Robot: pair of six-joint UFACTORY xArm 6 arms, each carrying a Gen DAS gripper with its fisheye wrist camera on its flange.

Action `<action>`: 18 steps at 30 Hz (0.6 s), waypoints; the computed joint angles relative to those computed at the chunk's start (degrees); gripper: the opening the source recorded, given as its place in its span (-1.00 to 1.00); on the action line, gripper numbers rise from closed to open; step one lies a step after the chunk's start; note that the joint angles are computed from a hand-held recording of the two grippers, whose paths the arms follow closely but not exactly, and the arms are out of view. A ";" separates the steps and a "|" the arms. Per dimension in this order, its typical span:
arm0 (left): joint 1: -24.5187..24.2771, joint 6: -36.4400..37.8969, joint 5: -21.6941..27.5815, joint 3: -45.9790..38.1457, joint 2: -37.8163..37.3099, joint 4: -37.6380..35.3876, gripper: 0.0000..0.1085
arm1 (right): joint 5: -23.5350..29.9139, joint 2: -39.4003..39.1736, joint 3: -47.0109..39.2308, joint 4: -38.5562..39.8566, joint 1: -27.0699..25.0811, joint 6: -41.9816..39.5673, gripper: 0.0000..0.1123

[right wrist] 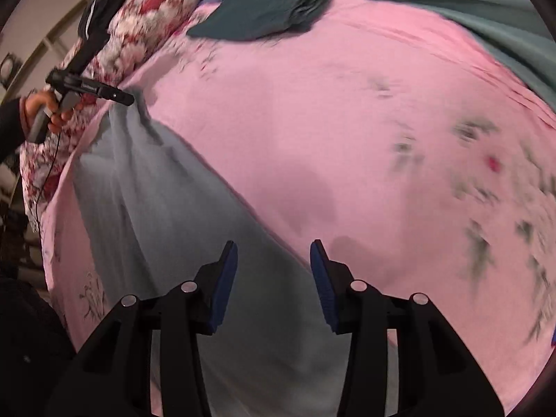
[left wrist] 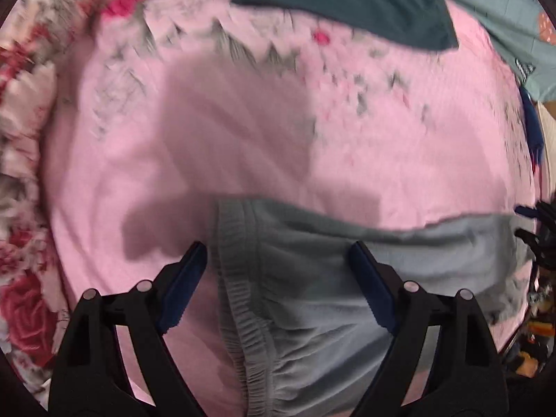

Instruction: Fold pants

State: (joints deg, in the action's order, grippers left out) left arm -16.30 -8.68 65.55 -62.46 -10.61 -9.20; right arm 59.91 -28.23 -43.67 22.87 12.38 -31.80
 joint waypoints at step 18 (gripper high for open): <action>1.81 2.26 -24.88 10.23 -7.55 4.26 -0.65 | -18.15 12.26 -10.97 -32.06 5.69 23.48 -0.97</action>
